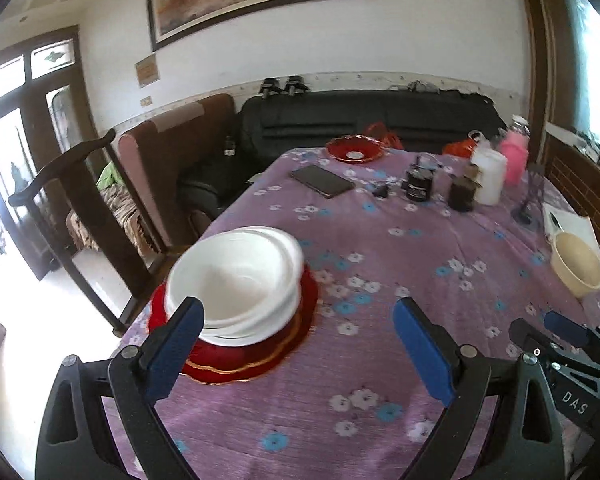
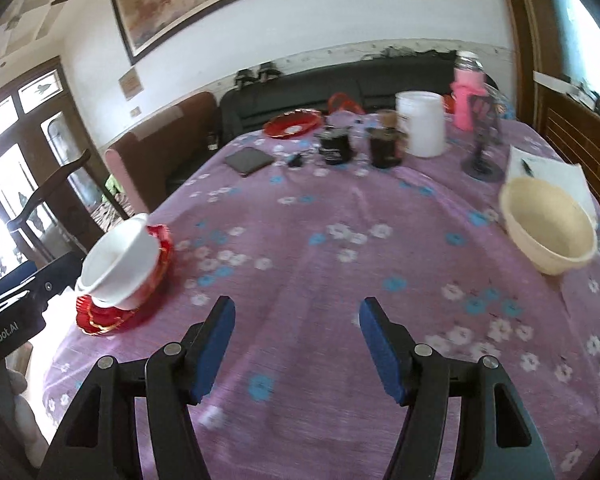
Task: Organize plates and bowls
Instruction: 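Move both tools toward the tan bowl beside the notebook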
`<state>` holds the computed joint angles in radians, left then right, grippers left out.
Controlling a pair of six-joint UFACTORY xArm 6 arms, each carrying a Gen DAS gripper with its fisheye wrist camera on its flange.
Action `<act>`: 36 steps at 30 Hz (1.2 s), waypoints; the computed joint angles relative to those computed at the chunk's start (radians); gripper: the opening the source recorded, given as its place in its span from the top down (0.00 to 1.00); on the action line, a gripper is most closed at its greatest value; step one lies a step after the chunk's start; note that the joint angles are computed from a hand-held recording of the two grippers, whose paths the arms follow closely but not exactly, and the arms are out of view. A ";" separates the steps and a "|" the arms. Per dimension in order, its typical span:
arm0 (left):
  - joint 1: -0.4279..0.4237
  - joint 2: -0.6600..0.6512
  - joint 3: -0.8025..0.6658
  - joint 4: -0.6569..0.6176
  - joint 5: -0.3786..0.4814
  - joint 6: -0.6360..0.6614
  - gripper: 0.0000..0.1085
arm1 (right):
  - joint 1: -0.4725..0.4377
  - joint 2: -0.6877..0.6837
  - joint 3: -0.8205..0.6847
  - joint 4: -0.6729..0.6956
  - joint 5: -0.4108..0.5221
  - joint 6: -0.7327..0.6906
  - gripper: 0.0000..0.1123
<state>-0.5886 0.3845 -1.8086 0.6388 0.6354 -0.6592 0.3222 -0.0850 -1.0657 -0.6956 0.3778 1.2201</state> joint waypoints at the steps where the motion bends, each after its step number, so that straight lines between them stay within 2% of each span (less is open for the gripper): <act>1: -0.011 0.007 -0.009 -0.005 0.004 0.013 0.12 | -0.008 -0.018 0.022 -0.002 0.002 0.004 0.38; 9: -0.067 0.037 -0.042 -0.006 0.024 0.082 0.12 | -0.093 -0.140 0.164 -0.007 -0.009 0.040 0.39; 16: -0.081 0.074 -0.081 -0.047 0.046 0.135 0.12 | -0.168 -0.224 0.247 0.003 -0.005 0.059 0.39; 22: -0.076 0.093 -0.094 -0.131 0.053 0.194 0.12 | -0.251 -0.320 0.326 -0.011 0.022 0.098 0.39; 28: -0.068 0.118 -0.116 -0.226 0.054 0.250 0.12 | -0.381 -0.409 0.393 0.070 0.069 0.091 0.39; 33: -0.069 0.114 -0.108 -0.249 0.036 0.269 0.12 | -0.469 -0.390 0.382 0.125 0.051 0.067 0.39; 36: -0.074 0.118 -0.115 -0.274 0.038 0.289 0.12 | -0.511 -0.306 0.340 0.196 0.008 0.045 0.39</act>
<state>-0.6627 0.5024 -1.9241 0.3646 0.6734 -0.3707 -0.1887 -0.3909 -0.7260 -0.4995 0.3859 1.2655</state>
